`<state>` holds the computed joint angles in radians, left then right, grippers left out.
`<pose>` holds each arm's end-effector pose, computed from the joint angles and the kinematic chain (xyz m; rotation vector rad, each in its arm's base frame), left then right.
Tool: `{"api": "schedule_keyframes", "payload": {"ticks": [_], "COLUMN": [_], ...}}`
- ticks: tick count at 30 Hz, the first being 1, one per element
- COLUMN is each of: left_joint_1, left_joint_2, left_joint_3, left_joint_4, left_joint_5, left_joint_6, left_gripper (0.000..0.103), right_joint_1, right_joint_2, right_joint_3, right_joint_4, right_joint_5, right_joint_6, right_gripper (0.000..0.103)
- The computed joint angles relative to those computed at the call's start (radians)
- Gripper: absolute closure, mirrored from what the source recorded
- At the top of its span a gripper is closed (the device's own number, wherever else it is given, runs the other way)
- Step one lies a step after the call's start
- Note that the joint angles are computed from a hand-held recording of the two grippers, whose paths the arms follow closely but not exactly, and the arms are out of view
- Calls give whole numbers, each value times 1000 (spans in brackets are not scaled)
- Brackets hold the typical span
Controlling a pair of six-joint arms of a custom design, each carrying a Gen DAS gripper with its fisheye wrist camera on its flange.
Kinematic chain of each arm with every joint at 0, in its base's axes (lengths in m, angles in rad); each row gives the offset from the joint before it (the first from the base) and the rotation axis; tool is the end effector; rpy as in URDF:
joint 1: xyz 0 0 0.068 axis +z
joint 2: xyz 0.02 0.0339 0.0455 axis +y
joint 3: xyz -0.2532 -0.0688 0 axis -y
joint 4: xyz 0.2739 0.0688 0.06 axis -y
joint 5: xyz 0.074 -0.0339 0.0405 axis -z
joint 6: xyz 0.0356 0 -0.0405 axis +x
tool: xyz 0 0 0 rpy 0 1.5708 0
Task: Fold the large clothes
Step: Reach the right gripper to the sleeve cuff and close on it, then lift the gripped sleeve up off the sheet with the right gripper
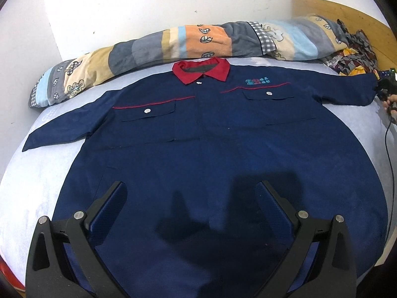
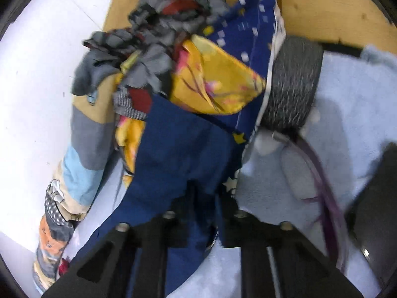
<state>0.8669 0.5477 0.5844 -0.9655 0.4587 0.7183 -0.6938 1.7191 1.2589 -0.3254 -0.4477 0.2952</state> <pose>0.1018 0.0956 0.2305 0.0075 2.3787 0.1729 0.3208 -0.2468 0.2210 0.8899 2.1018 0.3208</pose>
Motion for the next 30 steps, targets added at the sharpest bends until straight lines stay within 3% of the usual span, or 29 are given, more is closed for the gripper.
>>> {"api": "schedule_keyframes", "payload": {"ticks": [6, 13, 22, 30], "left_joint_1": [68, 202, 378, 479], "left_joint_2": [2, 34, 226, 400], "left_joint_3": [27, 74, 175, 279], "left_joint_4": [-41, -98, -124, -137], "left_joint_5": [61, 169, 254, 280], "left_joint_6": [40, 142, 251, 287], "left_gripper": [0, 0, 0, 0], "right_joint_1": [21, 172, 668, 1169], "right_joint_2": [-196, -335, -384, -142], "right_joint_3": [-69, 53, 312, 671], "right_joint_4": [-30, -194, -371, -479], "right_joint_5": [-50, -27, 233, 548], "right_joint_6": [6, 64, 175, 191], "right_gripper": [93, 93, 93, 93]}}
